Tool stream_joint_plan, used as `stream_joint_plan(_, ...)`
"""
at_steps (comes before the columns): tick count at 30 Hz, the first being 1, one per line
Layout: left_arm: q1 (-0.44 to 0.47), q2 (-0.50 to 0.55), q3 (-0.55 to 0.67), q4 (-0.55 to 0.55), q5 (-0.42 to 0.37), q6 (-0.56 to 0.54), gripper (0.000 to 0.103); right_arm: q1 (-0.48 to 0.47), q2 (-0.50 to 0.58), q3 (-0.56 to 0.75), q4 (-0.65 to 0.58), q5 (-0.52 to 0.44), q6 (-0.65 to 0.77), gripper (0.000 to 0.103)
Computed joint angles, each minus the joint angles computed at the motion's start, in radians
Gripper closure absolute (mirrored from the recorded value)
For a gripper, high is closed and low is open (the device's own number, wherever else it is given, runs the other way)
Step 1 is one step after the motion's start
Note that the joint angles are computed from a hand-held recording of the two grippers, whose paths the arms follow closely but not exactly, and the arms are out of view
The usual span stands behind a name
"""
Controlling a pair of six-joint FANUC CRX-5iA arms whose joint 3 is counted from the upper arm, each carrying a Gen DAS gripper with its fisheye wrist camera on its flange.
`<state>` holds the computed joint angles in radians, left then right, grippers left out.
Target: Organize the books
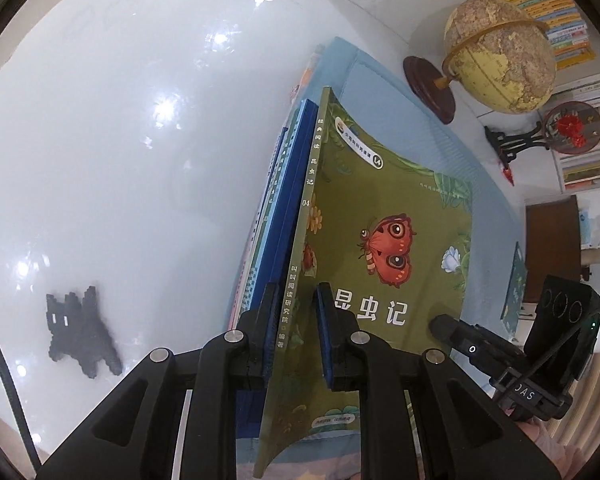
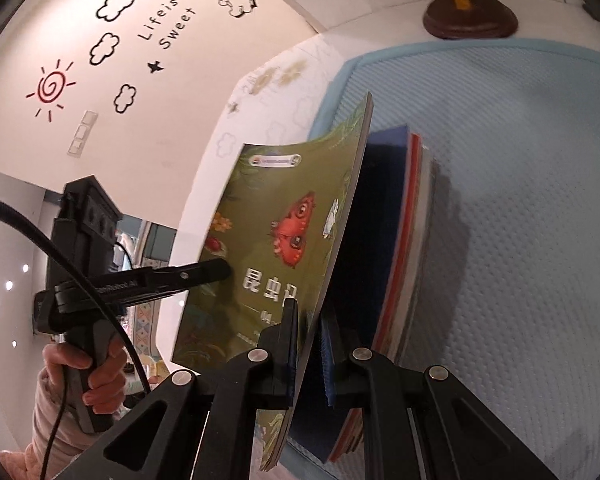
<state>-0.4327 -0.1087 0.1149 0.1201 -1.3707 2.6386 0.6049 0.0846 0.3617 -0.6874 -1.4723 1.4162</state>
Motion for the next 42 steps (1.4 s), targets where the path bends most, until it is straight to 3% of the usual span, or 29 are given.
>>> stream_joint_plan(9, -0.038, 0.103, 0.139, -0.051, -0.149, -0.007, 0.084, 0.014, 0.004, 0.004, 0.059, 0.002, -0.057, 0.091)
stream_joint_plan(17, -0.037, 0.096, 0.139, -0.061, -0.159, 0.015, 0.084, 0.027, 0.012, 0.02, 0.089, -0.013, -0.066, 0.09)
stream_joint_plan(25, -0.066, 0.106, 0.198, -0.127, -0.229, 0.064, 0.084, 0.031, 0.017, 0.018, 0.089, -0.01, -0.068, 0.088)
stream_joint_plan(34, -0.166, 0.259, 0.484, -0.292, -0.444, 0.064, 0.084, 0.041, -0.004, 0.014, 0.147, 0.007, -0.015, 0.085)
stream_joint_plan(42, -0.24, 0.454, 0.825, -0.398, -0.568, 0.004, 0.082, -0.052, -0.074, 0.021, 0.197, 0.052, 0.176, 0.084)
